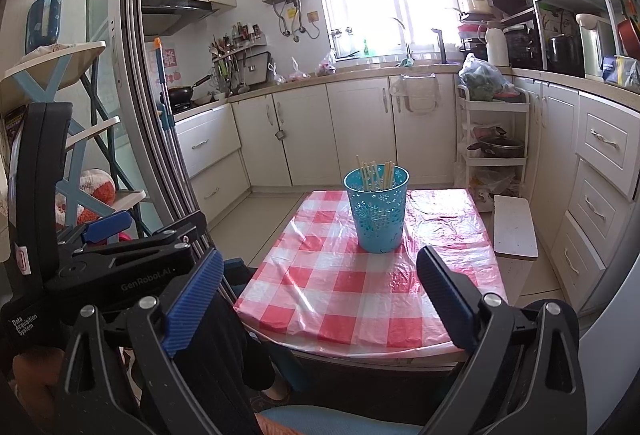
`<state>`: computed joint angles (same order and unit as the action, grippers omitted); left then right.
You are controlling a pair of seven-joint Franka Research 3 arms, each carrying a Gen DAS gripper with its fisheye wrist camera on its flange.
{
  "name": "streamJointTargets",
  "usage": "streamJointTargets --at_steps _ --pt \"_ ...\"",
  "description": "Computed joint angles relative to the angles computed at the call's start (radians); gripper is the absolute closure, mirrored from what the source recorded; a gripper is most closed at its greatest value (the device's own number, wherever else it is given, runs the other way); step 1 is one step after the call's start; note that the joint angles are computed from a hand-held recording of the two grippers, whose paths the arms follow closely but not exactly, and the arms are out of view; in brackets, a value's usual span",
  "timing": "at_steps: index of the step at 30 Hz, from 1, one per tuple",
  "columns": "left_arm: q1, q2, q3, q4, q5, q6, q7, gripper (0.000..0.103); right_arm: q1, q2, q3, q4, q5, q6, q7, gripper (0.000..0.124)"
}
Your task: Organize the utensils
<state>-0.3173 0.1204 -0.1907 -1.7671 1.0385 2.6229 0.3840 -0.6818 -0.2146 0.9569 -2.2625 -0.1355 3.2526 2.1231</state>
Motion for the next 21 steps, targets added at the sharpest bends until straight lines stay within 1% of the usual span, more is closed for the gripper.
streamJointTargets --at_steps 5,6,12,18,21 --pt "0.0 0.0 0.0 0.0 0.001 -0.001 -0.001 0.008 0.001 0.006 0.0 0.004 -0.009 -0.006 0.002 0.03" --pt "0.0 0.0 0.0 0.0 0.001 -0.001 -0.001 0.008 -0.011 0.009 0.012 0.007 -0.015 -0.006 0.007 0.03" --pt "0.0 0.001 0.001 0.002 -0.001 0.0 0.003 0.008 -0.009 0.013 0.008 0.009 -0.031 -0.008 0.019 0.03" --pt "0.003 0.004 0.002 0.008 -0.013 -0.002 0.018 0.008 0.024 0.027 -0.029 0.01 -0.051 -0.013 0.028 0.03" --pt "0.003 0.008 0.003 0.014 -0.019 -0.004 0.026 0.008 0.054 0.034 -0.061 0.01 -0.064 -0.016 0.034 0.03"
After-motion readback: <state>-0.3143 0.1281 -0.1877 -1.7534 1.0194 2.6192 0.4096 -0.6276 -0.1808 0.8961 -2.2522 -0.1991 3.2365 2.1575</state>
